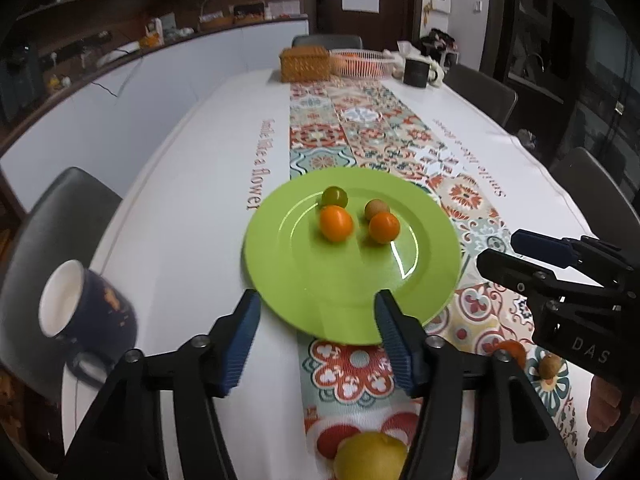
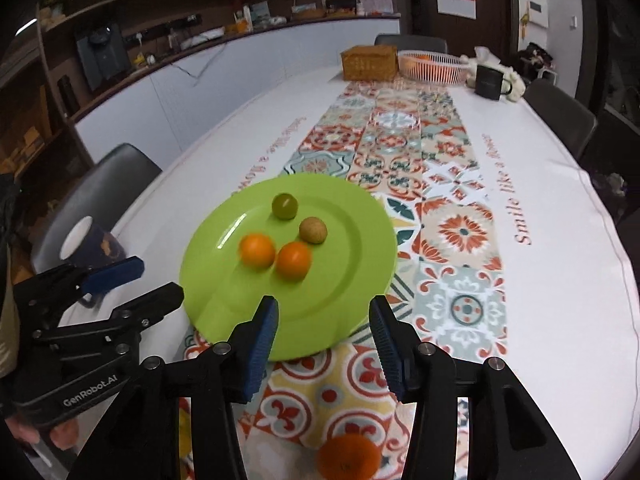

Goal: Organize fruits
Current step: 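Lower both oranges onto the plate and open both tools, then withdraw both tools and move toward the remaining fruits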

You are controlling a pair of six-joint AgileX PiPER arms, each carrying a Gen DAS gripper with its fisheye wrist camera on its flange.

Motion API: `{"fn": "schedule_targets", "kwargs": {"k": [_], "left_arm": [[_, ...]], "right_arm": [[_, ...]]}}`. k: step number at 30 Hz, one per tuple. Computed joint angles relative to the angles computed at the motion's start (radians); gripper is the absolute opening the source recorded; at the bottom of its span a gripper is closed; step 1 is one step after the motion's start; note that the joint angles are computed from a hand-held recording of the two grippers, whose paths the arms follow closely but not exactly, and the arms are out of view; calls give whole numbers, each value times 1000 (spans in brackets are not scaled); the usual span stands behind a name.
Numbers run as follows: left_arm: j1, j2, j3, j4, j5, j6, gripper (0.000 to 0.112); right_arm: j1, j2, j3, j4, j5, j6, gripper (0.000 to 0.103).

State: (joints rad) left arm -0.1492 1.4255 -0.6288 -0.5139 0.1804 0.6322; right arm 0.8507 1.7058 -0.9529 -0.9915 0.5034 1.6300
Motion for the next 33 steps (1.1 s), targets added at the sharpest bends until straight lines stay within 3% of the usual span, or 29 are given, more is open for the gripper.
{"fn": "schedule_targets", "kwargs": {"k": [6,9,16,23,30,33], "left_arm": [[2,-172,78,67,48,-84,66],[1,-261,105,126,83,-150,69],[10,-489,178,213,179,-246,75],[81,-679,225,173,309,-202,77],[86,-836,274,220,401,-242,77],[37,-895,292,299,425,-340,77]], "right_arm": [[108,-96,48,-61,93,86,48],[165,-136,66,-77,149,130,57],[315,-215,95,-90,282,203,63],[447,-241,103,-87,405,259,63],[569,-245,109,-67,509,309,63],[616,-238,112,-59,552,326,63]]}}
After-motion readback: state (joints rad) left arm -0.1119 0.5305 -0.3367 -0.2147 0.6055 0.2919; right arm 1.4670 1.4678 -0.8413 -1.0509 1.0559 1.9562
